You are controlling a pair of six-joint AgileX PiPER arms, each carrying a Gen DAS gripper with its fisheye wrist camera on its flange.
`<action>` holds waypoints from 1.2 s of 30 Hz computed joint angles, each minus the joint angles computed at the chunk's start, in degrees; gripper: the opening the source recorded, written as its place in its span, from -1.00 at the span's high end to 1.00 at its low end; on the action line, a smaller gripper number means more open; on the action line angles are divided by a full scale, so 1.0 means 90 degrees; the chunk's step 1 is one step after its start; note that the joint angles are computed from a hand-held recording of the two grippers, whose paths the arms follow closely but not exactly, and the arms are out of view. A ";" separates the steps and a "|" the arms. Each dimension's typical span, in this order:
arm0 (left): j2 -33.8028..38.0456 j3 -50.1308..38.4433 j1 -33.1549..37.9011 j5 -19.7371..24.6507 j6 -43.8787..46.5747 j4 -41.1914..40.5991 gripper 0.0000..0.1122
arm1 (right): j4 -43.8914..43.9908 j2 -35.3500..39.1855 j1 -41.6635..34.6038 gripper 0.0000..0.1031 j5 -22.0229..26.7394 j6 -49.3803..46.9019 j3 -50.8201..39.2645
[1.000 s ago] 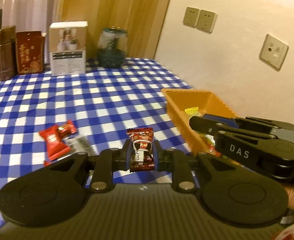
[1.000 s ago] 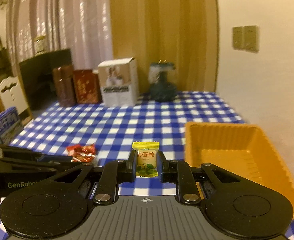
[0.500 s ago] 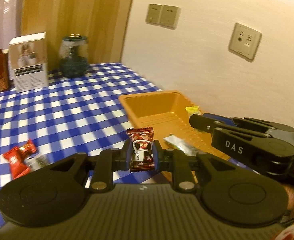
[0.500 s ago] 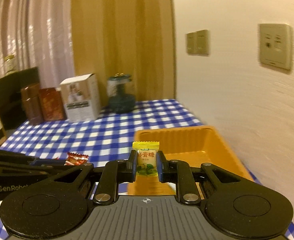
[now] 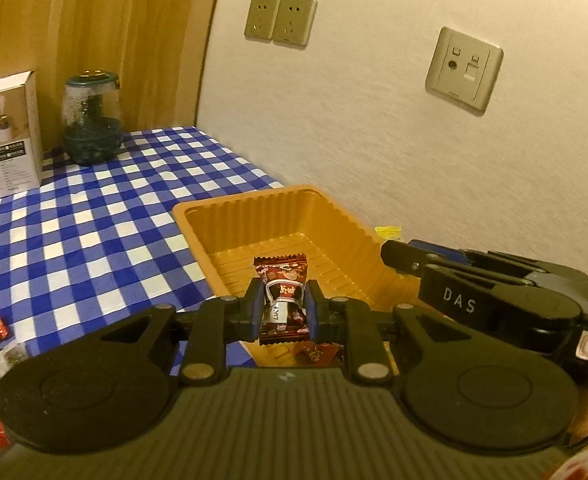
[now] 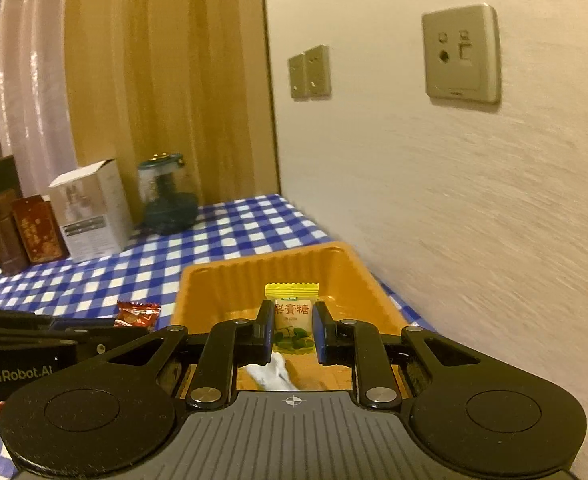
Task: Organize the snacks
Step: 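Carry both candies over the orange tray, then open both grippers to drop the candies into the tray and lift away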
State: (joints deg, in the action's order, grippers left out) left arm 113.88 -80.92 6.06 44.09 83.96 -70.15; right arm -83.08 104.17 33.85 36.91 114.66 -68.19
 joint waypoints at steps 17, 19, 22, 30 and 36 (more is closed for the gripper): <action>0.0676 -0.0823 -0.0403 -0.0207 -0.0352 0.0238 0.66 | 0.0546 0.0329 -0.0288 0.61 -0.0227 -0.0472 -0.0322; 0.0739 -0.0906 -0.0428 -0.0214 -0.0402 0.0277 0.66 | 0.0547 0.0343 -0.0304 0.61 -0.0240 -0.0478 -0.0345; 0.0802 -0.0959 -0.0465 -0.0239 -0.0389 0.0273 0.66 | 0.0581 0.0352 -0.0325 0.61 -0.0238 -0.0460 -0.0355; 0.0875 -0.0927 -0.0521 -0.0447 -0.0239 0.0175 0.47 | 0.0698 0.0374 -0.0417 0.61 -0.0327 -0.0446 -0.0340; 0.0831 -0.0959 -0.0367 -0.0467 -0.0383 0.0309 0.47 | 0.0706 0.0404 -0.0435 0.61 -0.0438 -0.0504 -0.0411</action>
State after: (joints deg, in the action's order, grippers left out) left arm 121.36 -89.55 2.76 39.89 80.52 -67.37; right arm -76.72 107.81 29.93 32.97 110.13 -71.89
